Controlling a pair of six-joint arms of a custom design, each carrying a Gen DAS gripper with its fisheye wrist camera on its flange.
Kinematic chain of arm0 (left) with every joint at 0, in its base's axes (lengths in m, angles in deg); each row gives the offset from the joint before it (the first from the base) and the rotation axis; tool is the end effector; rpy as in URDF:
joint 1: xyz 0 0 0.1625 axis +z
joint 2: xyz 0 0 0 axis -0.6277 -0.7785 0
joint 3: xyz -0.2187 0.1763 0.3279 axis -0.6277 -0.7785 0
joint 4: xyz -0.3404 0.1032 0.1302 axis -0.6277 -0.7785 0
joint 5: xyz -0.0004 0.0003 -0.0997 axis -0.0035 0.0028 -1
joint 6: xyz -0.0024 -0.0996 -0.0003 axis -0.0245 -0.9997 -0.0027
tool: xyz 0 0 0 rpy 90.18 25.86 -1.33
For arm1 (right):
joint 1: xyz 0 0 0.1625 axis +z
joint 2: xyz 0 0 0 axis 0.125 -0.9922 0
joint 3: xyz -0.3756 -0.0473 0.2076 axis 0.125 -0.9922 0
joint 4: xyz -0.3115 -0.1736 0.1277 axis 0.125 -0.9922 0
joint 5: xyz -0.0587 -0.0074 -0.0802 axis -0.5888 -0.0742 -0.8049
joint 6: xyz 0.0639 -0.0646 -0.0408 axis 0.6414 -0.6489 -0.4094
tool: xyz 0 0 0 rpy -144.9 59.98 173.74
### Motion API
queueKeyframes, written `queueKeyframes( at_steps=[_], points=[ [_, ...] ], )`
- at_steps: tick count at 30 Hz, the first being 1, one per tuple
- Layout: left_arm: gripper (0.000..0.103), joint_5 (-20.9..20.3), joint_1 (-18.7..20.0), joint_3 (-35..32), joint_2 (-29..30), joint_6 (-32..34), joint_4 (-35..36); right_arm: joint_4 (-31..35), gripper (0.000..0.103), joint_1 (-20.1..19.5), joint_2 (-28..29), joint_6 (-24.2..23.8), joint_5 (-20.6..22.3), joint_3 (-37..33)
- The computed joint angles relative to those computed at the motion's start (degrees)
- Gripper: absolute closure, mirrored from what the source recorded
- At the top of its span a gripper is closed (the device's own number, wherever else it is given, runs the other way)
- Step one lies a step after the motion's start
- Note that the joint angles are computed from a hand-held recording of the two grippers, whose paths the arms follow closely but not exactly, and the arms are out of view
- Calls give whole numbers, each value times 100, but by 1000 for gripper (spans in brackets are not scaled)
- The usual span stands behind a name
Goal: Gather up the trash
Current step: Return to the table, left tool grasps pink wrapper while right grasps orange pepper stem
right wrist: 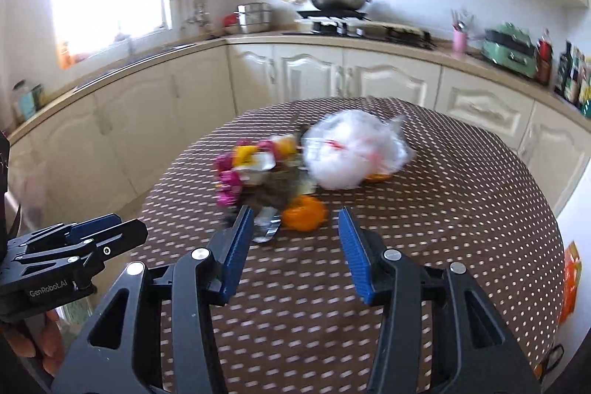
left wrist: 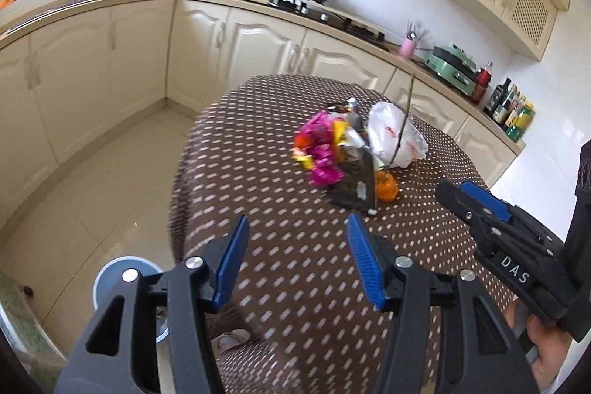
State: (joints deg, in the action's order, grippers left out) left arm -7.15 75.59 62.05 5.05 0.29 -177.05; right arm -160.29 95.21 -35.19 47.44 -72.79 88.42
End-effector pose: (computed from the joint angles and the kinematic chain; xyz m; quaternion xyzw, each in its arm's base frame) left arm -0.4188 -0.5671 0.1801 0.1535 0.8978 -0.3659 0.1912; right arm 0.2201 -0.5875 0.3888 0.2396 -0.8422 0.3947 0.2785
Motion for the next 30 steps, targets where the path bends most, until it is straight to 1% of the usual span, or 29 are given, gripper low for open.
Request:
queueKeyframes(
  at_steps=[3,4,7,11,13,17,21,23,25,26,27,29,30],
  points=[
    [48,-62,134,-544,353,151,199,184,57,-96,79,63,-25,-217],
    [48,-82,186,-739,473,171,323,365,57,-162,112,136,44,-337],
    [48,-142,308,-1272,816,314,567,537,57,-215,196,160,67,-490],
    [48,-72,466,-1842,1129,279,1106,807,57,-231,342,161,130,-747],
    [49,-207,548,-2032,1225,355,1143,907,57,-225,418,161,131,-867],
    [49,-200,614,-2312,1357,463,1321,1057,57,-193,548,156,99,-1040],
    [53,-312,666,-2540,1446,605,1498,1257,58,-159,641,149,40,-1165],
    [54,-324,666,-2516,1420,627,1473,1320,64,-161,706,160,35,-1260],
    [54,-469,694,-2503,1417,651,1292,1536,88,-183,743,203,45,-1356],
    [53,-439,691,-2498,1426,668,1277,1636,91,-202,744,254,88,-1388],
    [53,-322,686,-2546,1462,691,1334,1614,96,-204,736,244,99,-1375],
    [53,-330,714,-2623,1495,652,1439,1506,99,-194,719,227,90,-1337],
    [53,-332,722,-2629,1492,642,1421,1458,100,-195,710,223,81,-1317]
  ],
)
